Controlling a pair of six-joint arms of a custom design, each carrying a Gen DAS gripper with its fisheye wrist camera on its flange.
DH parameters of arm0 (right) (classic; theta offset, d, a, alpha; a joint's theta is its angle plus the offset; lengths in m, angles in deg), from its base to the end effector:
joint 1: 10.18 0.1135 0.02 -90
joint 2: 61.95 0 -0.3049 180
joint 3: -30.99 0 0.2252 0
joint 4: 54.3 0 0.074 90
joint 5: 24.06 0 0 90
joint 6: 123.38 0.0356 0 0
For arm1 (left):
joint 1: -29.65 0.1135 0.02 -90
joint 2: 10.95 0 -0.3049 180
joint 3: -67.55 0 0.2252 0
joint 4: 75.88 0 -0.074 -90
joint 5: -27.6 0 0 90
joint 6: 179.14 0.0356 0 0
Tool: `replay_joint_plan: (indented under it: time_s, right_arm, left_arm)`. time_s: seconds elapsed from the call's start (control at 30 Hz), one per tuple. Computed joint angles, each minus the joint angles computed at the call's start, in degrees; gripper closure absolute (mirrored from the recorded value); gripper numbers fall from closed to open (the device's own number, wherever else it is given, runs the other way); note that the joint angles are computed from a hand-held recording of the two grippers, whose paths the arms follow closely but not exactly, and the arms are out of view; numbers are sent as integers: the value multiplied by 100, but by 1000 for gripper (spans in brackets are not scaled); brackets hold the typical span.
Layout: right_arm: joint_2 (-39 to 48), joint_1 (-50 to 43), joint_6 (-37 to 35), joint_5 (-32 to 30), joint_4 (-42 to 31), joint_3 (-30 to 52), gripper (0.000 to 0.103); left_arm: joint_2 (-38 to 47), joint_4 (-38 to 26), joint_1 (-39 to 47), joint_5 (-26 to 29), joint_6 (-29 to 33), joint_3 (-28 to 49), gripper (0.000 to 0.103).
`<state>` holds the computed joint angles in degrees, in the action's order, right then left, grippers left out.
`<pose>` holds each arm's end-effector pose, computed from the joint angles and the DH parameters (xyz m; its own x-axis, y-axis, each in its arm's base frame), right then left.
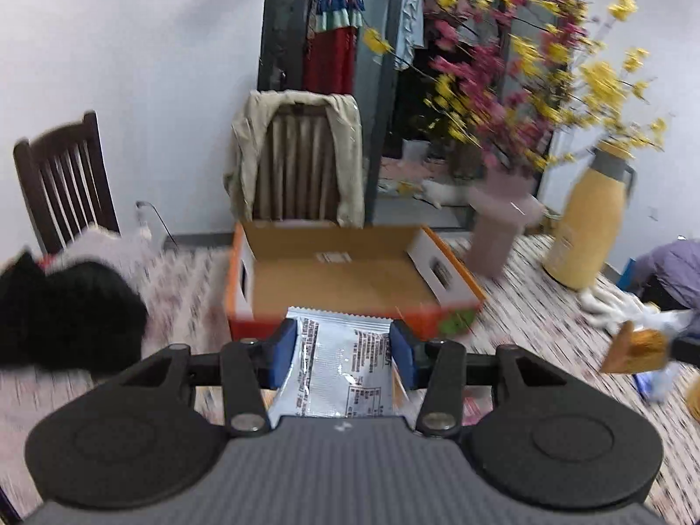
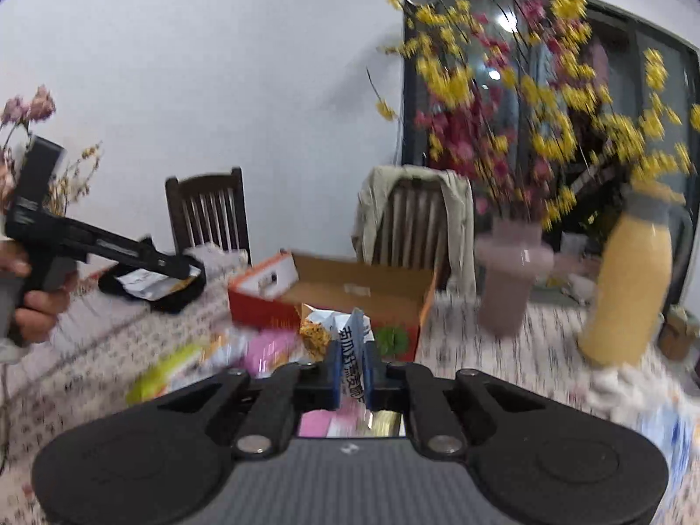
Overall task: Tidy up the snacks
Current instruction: 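Carry both white packets into the orange box and open both grippers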
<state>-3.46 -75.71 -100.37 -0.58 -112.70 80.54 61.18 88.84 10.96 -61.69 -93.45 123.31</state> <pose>0.0782 -0.0930 0.2571 -0.3485 -0.1196 -0.9297 -0.2673 0.9633 -0.0238 0.2232 -0.0760 0.2827 -0.5205 0.0967 -0.8484 0.2921 0.9538 -0.0705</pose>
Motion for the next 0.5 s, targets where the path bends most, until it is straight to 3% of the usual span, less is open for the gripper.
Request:
replay_joint_plan:
  time_s: [0.07, 0.1, 0.2, 0.27, 0.37, 0.5]
  right_arm:
    - [-220, 1337, 2394, 705, 2126, -69, 94]
    - [-84, 2019, 3173, 1230, 2953, -89, 94]
    - [1009, 3789, 4439, 2866, 4614, 178, 94]
    - [2007, 4556, 4820, 3615, 5062, 718, 94]
    - [3587, 5276, 5102, 4515, 5163, 1963, 94]
    - [5573, 5812, 5327, 5521, 4644, 3995, 94]
  left_arm:
    - [727, -25, 183, 46, 50, 737, 56]
    - [1093, -16, 241, 33, 51, 1092, 56]
    - [2311, 158, 309, -247, 68, 2200, 56]
    - [3121, 89, 399, -290, 99, 3024, 56]
    - [4481, -538, 580, -176, -166, 4661, 56]
    - [6136, -1765, 635, -228, -394, 7018, 56]
